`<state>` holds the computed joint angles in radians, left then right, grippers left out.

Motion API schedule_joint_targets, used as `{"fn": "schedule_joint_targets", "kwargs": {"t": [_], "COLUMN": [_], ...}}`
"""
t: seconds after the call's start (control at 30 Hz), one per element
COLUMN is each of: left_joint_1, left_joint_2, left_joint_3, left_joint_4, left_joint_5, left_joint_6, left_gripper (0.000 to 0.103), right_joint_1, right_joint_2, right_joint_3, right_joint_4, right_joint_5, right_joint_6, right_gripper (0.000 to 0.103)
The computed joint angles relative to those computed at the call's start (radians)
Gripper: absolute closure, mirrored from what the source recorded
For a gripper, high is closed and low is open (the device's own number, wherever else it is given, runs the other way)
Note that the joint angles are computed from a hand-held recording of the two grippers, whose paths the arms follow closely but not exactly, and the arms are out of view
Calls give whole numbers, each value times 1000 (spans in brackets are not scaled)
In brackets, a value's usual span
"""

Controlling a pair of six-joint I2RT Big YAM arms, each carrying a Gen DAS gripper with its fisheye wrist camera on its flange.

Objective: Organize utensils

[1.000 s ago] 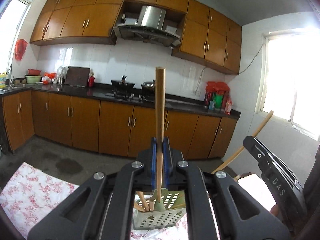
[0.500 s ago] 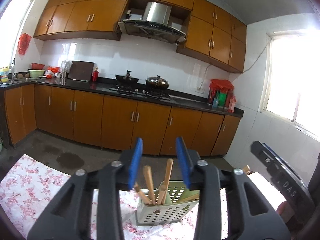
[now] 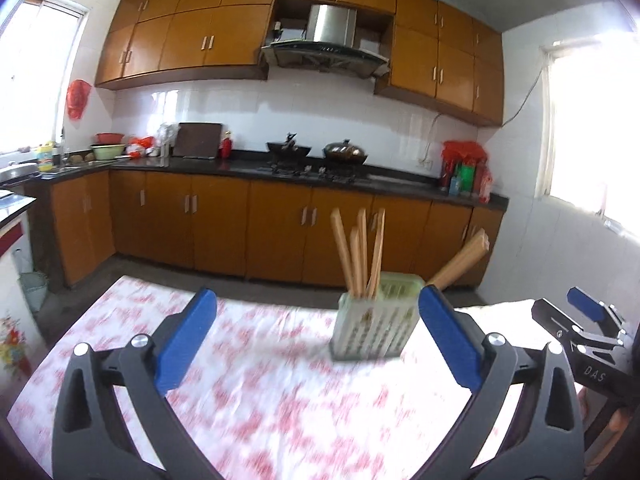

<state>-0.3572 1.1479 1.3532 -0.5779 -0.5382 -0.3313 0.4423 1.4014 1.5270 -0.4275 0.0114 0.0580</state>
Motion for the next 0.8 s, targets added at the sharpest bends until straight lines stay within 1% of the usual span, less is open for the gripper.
{"fn": "schedule_joint_targets", "kwargs": {"t": [0.1, 0.2, 0.27, 0.3, 0.33, 0.37, 0.43, 0.57, 0.7, 0.8], "left_joint_1": [-55, -109, -146, -157, -163, -173, -188, -214, -232, -236], "left_joint_2": [-54, -93, -119, -125, -128, -128, -134, -152, -158, -158], "left_joint_3": [-78, -144, -196, -208, -215, -220, -238, -275, -294, -301], "left_joint_4": [-14, -33, -21, -30, -44, -74, -100, -97, -79, -80], "left_joint_5": [-75, -151, -198, -212, -218, -222, -228, -245, -271, -264], "left_joint_6": [-2, -8, -2, -9, -19, -43, -75, -102, -93, -95], "left_gripper": [4, 4, 4, 4, 4, 4, 4, 4, 4, 4], "right_joint_1": [11, 24, 37, 41, 44, 46, 49, 58, 67, 74], "right_joint_2": [-41, -84, -107, -122, -133, -146, -165, -197, -219, -220], "right_joint_3": [-65, -136, -174, -200, -219, -241, -278, -332, -376, -386], "right_joint_4": [-21, -36, -32, -21, -11, 0, 19, 39, 47, 37], "right_joint_5": [-4, 8, 27, 32, 37, 37, 43, 68, 82, 87], "right_joint_6": [9, -13, -19, -18, -13, -3, 20, 43, 50, 47], "right_gripper": [2, 2, 2, 2, 2, 2, 2, 2, 2, 2]}}
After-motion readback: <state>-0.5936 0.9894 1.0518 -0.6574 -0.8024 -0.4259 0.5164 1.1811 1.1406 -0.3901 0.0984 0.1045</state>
